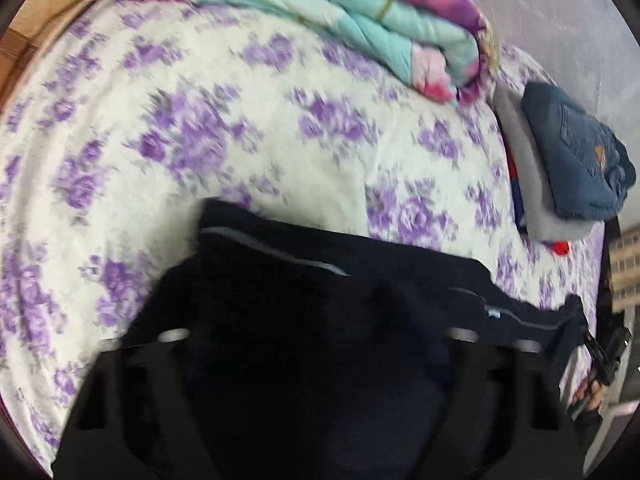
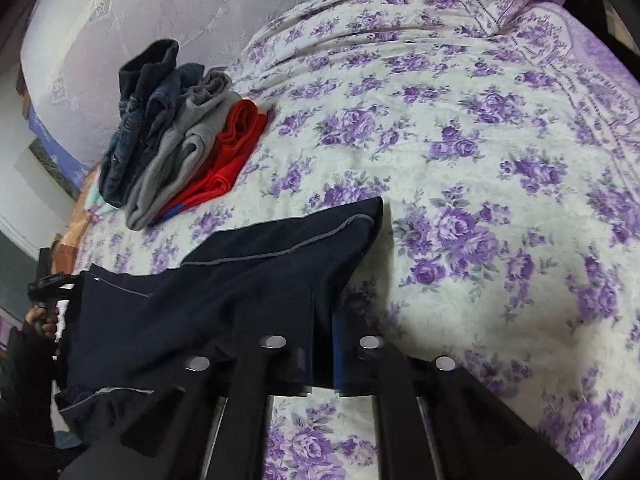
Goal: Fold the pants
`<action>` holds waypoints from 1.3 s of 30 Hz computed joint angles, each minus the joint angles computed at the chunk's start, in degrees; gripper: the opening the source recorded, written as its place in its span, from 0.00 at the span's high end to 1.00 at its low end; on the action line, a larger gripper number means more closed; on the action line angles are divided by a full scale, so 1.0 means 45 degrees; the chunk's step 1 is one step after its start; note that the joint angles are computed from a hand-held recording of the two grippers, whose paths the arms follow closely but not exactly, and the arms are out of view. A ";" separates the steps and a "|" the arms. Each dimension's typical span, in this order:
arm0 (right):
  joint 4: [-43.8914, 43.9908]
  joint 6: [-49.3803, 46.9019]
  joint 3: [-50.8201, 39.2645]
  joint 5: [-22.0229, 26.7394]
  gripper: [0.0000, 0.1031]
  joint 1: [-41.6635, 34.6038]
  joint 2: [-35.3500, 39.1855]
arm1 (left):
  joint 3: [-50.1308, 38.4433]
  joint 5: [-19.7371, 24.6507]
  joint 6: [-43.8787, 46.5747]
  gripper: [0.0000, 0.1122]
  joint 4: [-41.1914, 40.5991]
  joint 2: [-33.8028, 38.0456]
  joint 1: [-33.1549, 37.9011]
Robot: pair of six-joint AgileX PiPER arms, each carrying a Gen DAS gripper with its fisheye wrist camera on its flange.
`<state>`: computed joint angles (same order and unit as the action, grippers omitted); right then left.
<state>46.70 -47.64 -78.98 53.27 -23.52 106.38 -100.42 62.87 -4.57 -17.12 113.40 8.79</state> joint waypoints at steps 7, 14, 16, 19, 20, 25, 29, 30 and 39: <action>0.1820 -0.1399 0.0302 0.0020 0.94 -0.0582 -0.0467 | 0.1865 -0.2749 0.0897 0.90 -0.2526 -0.2659 0.1163; 0.2679 -0.1814 -0.0286 -0.0150 0.94 -0.0372 -0.0641 | 0.1484 -0.4120 0.1449 0.90 -0.3446 -0.3267 0.2120; 0.2248 -0.1250 -0.0694 -0.0291 0.94 -0.0134 -0.0457 | 0.1221 -0.3964 0.1288 0.90 -0.3246 -0.2766 0.2464; -0.0147 0.1370 -0.1965 -0.0179 0.93 0.0618 0.0974 | 0.0277 -0.3130 -0.0158 0.90 -0.1824 -0.1041 0.2370; -0.0623 0.1804 -0.2051 -0.0477 0.89 0.0849 0.1329 | -0.0011 -0.2817 -0.0518 0.90 -0.1472 -0.0491 0.2313; -0.0773 0.2193 -0.0859 -0.2087 0.34 0.0918 0.0527 | -0.0202 -0.2684 -0.0595 0.78 -0.1555 0.0157 0.2372; 0.1127 0.0067 0.0767 -0.0987 0.33 -0.0263 -0.1452 | 0.0010 -0.1966 -0.0067 0.37 -0.1813 -0.1200 0.2754; 0.1460 -0.0434 0.1031 -0.0217 0.33 -0.0572 -0.1758 | 0.0530 -0.2099 0.0266 0.31 -0.2046 -0.1744 0.2894; 0.1912 -0.3932 0.6663 0.2617 0.28 0.1031 -0.4081 | 0.5762 -0.0153 0.2953 0.18 -0.3335 -0.8240 0.4685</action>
<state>55.30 -65.34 -49.00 65.05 -18.89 88.01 -74.50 62.18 8.72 -32.13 76.32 29.87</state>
